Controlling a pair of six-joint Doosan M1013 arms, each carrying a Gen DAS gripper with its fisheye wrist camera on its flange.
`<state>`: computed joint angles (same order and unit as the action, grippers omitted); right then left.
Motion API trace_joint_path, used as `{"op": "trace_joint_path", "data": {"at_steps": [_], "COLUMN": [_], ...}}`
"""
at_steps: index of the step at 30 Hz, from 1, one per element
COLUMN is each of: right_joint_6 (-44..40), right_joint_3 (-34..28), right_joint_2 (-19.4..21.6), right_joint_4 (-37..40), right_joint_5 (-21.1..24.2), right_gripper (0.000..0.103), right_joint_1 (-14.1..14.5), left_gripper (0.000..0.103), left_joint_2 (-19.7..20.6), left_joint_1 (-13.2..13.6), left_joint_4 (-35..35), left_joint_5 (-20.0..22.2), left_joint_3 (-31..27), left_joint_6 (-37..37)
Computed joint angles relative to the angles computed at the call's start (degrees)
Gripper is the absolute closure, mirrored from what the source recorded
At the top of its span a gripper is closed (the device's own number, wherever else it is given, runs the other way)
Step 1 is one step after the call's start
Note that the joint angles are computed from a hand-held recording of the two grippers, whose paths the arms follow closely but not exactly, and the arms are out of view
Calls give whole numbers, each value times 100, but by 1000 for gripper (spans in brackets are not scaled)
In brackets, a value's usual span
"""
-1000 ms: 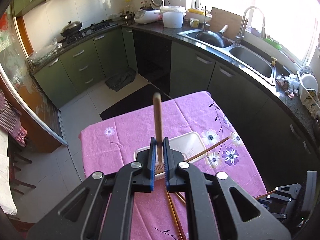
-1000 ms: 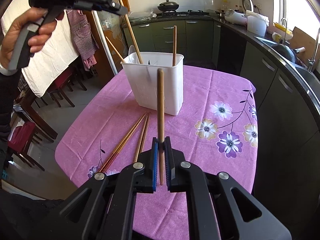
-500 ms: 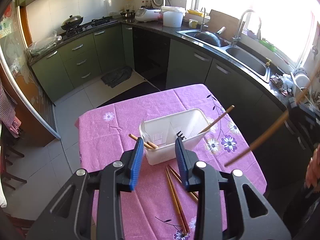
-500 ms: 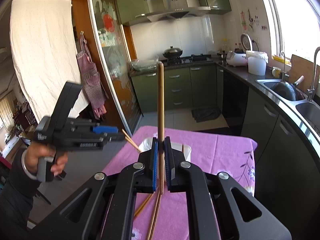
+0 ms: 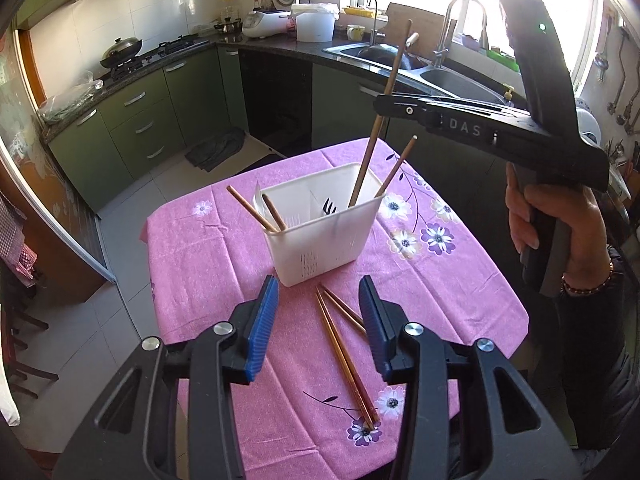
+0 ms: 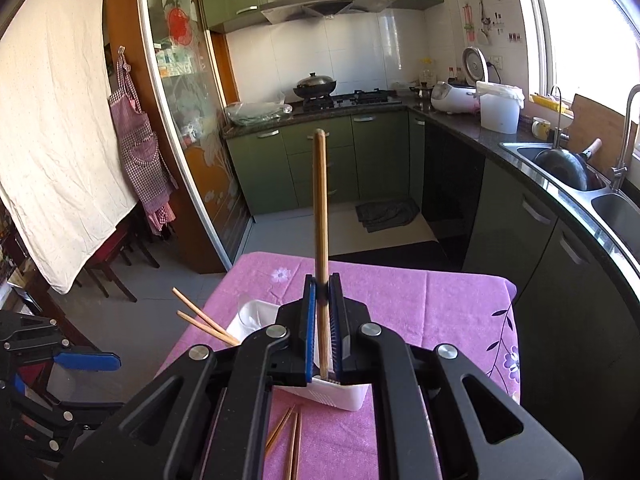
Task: Organize utensils
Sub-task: 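Lower the chopstick into the basket and open the right gripper, then close the left gripper on another wooden chopstick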
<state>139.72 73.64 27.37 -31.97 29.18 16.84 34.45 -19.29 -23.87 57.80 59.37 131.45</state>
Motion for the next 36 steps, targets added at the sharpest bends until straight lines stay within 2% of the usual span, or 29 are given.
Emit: {"op": "trace_joint_path", "data": {"at_steps": [5,12,15,19,23,28,31,36], "right_joint_6": [-138,215,150,-423,-874,-1213,-1487,-1830], "right_joint_3": [59,710,982,1253,1460,1735,1800,1788], "right_joint_2": [-13,-545,-720,-776,-645,-522,-469,-387], "right_joint_4": [51,-516,-538,82,776,1573,1936,2297], "right_joint_5": [-66,-507,-397,-25,410,461,436,415], "right_gripper": [94,93,93,89,89,89,86,86], "right_joint_1": [31,245,360,406,289,26,-87,-154], "left_gripper": [63,63,63,63,63,68,77,80], "left_joint_2": [97,271,376,639,896,1197,1318,1437], "left_joint_1": [-17,-113,-194,-291,-378,-428,-464,-506], "left_joint_4": [176,514,789,1163,1524,1764,1903,1977], "left_joint_5": [117,345,477,895,1144,1491,1640,1816], "left_joint_3": [-21,-44,-35,-166,-313,-571,-679,-772], "left_joint_6": [-164,-359,-513,-832,-1183,-1549,-1694,-1772]}}
